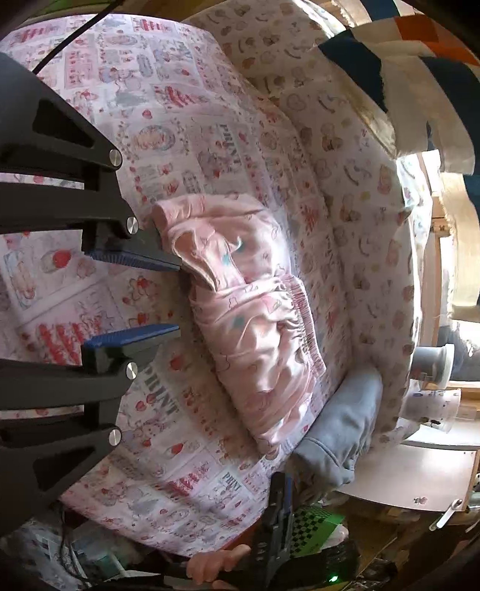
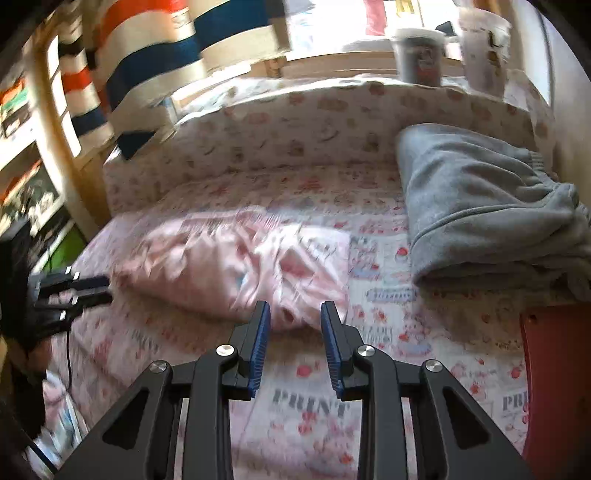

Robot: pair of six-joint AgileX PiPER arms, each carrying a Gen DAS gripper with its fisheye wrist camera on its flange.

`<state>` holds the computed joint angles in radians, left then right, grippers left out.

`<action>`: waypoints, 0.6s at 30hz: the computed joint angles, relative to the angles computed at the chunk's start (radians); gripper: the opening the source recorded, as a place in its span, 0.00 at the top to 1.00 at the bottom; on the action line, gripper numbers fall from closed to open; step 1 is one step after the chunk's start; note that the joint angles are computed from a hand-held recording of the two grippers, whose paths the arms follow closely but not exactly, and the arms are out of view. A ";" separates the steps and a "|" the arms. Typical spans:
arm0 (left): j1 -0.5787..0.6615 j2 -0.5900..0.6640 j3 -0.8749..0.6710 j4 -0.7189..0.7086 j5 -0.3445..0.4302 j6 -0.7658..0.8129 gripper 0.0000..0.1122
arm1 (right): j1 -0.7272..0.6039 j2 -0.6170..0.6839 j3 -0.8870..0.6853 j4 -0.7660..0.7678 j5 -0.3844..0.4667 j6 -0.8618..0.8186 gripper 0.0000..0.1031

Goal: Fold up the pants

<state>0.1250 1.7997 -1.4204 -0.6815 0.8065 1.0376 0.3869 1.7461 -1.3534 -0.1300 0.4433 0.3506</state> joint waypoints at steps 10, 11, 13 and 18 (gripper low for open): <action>-0.092 0.108 -0.100 0.131 -0.070 -0.153 0.74 | -0.006 0.147 -0.123 0.077 0.069 -0.098 0.72; -0.093 0.109 -0.100 0.131 -0.071 -0.150 0.75 | -0.006 0.161 -0.141 0.073 0.070 -0.103 0.72; -0.091 0.111 -0.107 0.132 -0.055 -0.144 0.96 | -0.005 0.178 -0.164 0.072 0.073 -0.125 0.77; -0.046 0.066 -0.079 0.072 -0.064 -0.109 0.97 | 0.029 0.126 -0.086 -0.112 -0.003 0.036 0.96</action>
